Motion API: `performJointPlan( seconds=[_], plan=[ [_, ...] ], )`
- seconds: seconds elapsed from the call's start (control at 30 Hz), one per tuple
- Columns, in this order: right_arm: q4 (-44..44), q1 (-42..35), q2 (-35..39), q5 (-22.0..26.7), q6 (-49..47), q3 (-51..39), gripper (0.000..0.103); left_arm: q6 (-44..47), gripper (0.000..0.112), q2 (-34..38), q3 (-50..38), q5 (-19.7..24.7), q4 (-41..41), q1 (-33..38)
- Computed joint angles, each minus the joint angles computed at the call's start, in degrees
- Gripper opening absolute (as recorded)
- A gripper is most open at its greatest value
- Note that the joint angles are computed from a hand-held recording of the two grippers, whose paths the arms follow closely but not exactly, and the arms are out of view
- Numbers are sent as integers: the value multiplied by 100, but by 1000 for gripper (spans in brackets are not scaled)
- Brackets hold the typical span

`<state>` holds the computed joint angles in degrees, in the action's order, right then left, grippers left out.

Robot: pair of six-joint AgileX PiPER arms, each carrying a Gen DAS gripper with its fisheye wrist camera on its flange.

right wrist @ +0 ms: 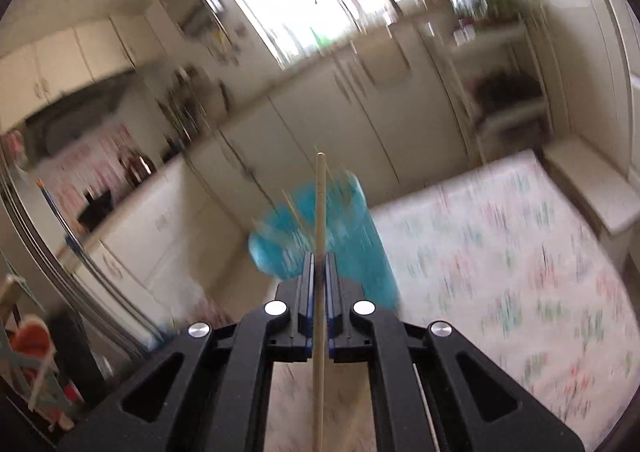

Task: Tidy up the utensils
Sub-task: 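Lift the chopstick over the teal basket and open the right tool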

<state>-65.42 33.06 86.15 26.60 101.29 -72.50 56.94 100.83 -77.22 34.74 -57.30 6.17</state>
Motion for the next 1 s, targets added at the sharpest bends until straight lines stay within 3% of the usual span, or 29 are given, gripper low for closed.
performJointPlan(
  seconds=[0.17, 0.2, 0.3, 0.37, 0.6, 0.8, 1.0],
  plan=[
    [-1814, 186, 1035, 938, 800, -1536, 6, 105, 77, -151, 88, 30, -170, 40],
    [-2086, 226, 1387, 1317, 908, -1926, 6, 155, 78, -196, 125, 1, -220, 47],
    [-2174, 249, 2104, 1843, 750, -2686, 6, 100, 80, -240, 141, -45, -187, 33],
    [-1819, 160, 2462, 1852, 440, -3039, 6, 19, 80, -231, 113, -60, -98, 13],
    [-1289, 140, 2679, 1682, 78, -2809, 6, -64, 80, -276, 162, -132, 23, -36],
    [-1416, 408, 2107, 1612, 397, -1896, 8, -48, 80, -389, 255, -192, 75, -85],
    [-1663, 949, 1424, 1980, 989, -973, 14, -33, 81, -562, 376, -252, 126, -147]
  ],
)
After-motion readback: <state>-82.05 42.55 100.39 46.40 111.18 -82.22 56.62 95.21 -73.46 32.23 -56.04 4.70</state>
